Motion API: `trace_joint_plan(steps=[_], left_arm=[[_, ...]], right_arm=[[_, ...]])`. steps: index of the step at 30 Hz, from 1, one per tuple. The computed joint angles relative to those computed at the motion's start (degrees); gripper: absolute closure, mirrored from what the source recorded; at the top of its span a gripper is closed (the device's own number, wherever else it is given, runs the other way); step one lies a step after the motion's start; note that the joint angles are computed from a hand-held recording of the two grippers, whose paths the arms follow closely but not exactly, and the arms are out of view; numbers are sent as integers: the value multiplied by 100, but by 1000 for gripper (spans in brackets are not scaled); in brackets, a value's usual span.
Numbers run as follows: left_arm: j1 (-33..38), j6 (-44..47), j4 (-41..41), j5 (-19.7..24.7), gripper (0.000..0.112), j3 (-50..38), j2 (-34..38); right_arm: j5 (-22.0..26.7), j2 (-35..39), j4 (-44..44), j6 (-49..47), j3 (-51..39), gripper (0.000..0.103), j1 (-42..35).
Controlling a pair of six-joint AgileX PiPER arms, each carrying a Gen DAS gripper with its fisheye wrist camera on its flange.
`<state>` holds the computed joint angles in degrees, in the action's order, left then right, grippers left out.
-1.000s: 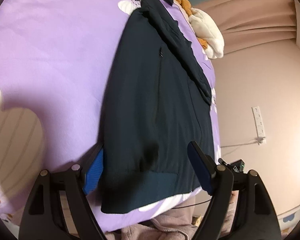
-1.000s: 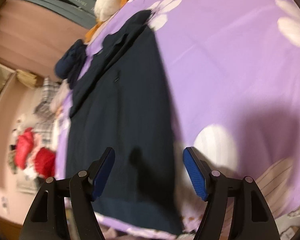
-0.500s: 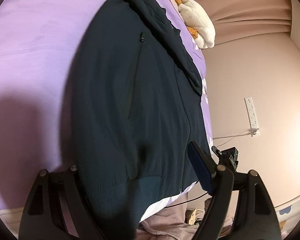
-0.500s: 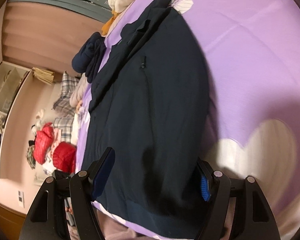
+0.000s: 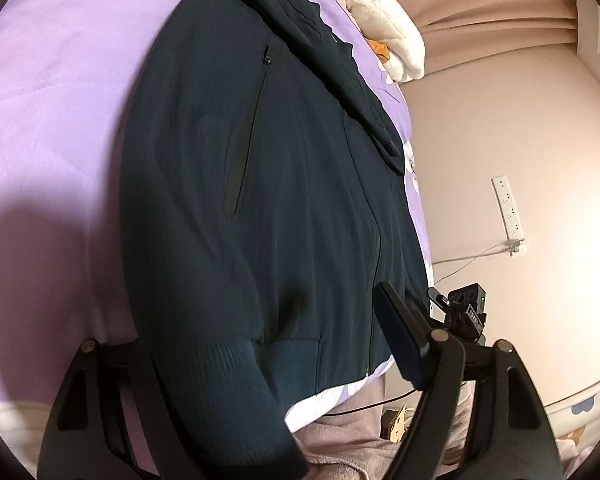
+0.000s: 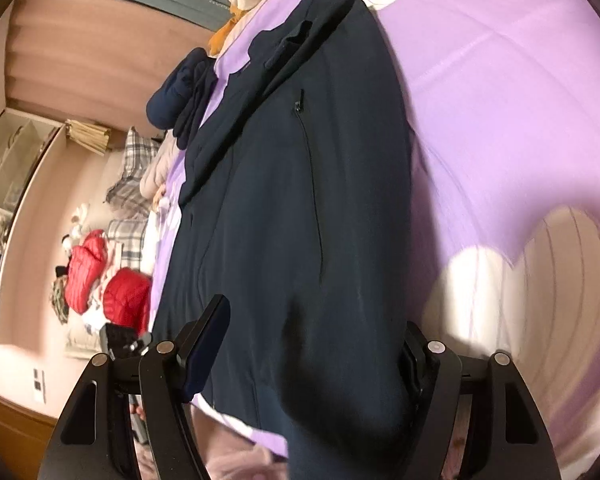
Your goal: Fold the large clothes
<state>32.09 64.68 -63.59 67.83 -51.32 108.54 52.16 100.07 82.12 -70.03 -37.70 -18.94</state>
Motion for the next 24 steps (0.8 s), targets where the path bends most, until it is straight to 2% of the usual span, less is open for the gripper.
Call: trace_joint_plan(steps=[4, 9, 14, 16, 21, 24], left_arm=[[12, 86, 1, -59, 35, 122, -80], [-31, 79, -107, -156, 37, 128, -35], [-181, -97, -201, -432, 45, 132, -114], [-227, -171, -196, -614, 52, 163, -175], [-204, -291, -189, -812, 72, 240, -203], [-101, -264, -192, -757, 78, 236, -144]], right_arm=[[67, -62, -174, 156, 70, 29, -1], [-58, -102, 32, 131, 153, 29, 180], [-208, -84, 346, 66, 90, 29, 457], [-297, -61, 512, 7, 47, 32, 626], [-480, 152, 752, -83, -77, 54, 942], [-511, 172, 869, -206, -44, 56, 962]])
